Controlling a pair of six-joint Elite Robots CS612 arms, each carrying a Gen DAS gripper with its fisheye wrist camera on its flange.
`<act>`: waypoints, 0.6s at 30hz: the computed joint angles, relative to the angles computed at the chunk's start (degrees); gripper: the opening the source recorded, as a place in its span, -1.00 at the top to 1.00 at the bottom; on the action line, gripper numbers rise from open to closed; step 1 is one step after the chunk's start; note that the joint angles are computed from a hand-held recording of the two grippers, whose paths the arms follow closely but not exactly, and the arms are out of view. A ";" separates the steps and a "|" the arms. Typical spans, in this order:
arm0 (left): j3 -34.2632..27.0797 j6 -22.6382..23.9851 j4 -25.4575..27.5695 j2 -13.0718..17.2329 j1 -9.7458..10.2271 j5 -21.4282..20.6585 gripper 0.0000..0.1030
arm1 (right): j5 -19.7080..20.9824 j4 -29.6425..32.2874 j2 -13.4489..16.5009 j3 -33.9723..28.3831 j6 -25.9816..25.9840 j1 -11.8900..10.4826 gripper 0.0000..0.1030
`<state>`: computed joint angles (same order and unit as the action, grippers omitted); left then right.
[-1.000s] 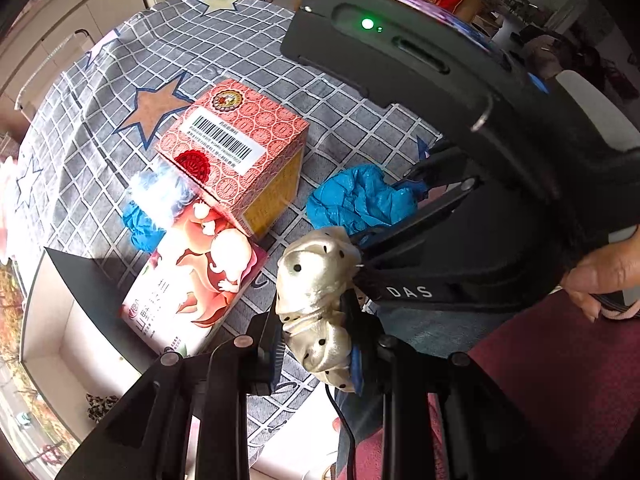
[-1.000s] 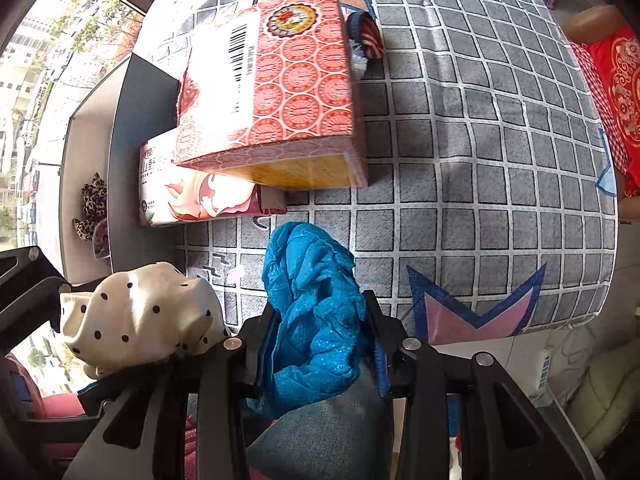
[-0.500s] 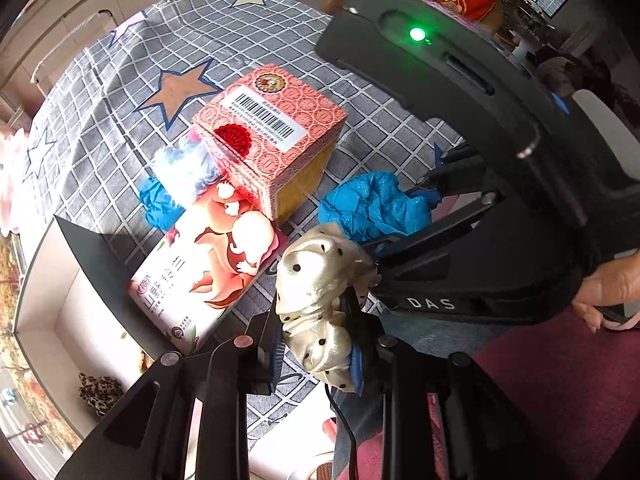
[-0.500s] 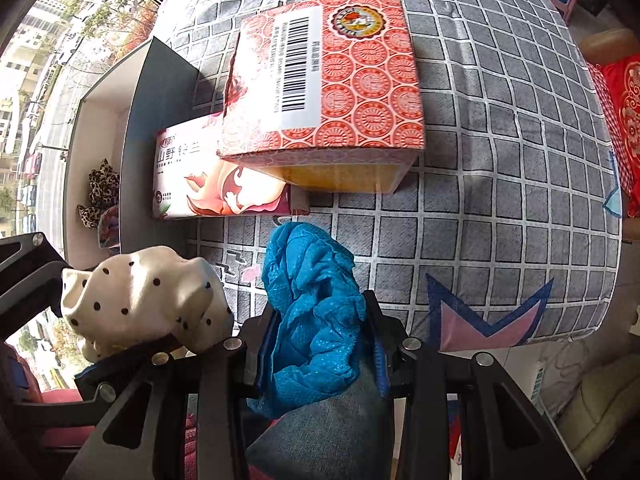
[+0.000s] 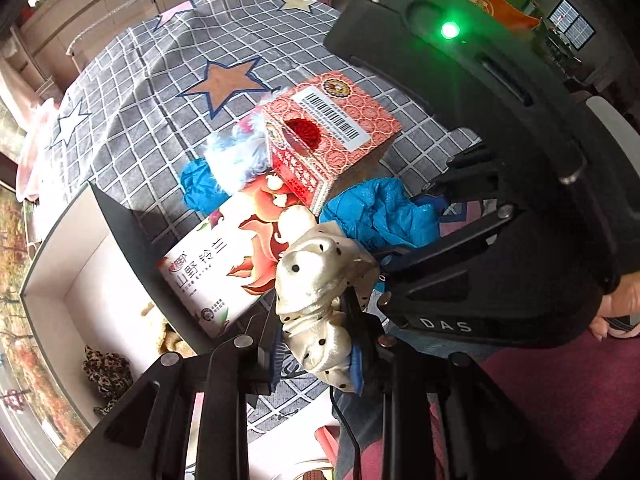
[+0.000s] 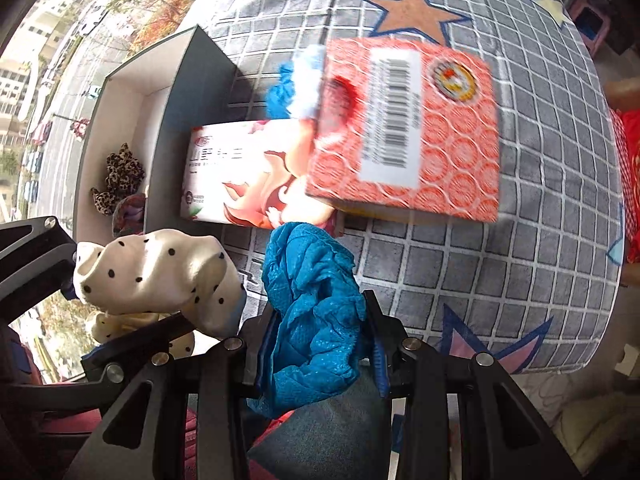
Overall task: Organize soft objects
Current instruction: 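Carry the polka-dot scrunchie and blue cloth over the white box with both tools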
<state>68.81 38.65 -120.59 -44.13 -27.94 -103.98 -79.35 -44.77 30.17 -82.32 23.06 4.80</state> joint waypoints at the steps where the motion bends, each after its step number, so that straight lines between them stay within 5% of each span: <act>1: -0.06 -0.68 -0.25 0.05 0.19 0.10 0.46 | 0.04 -0.31 -0.31 0.60 -0.72 0.11 0.23; 18: -1.54 -14.96 -2.87 1.24 3.38 2.94 0.46 | 1.92 -7.26 -5.50 12.05 -11.10 2.14 0.23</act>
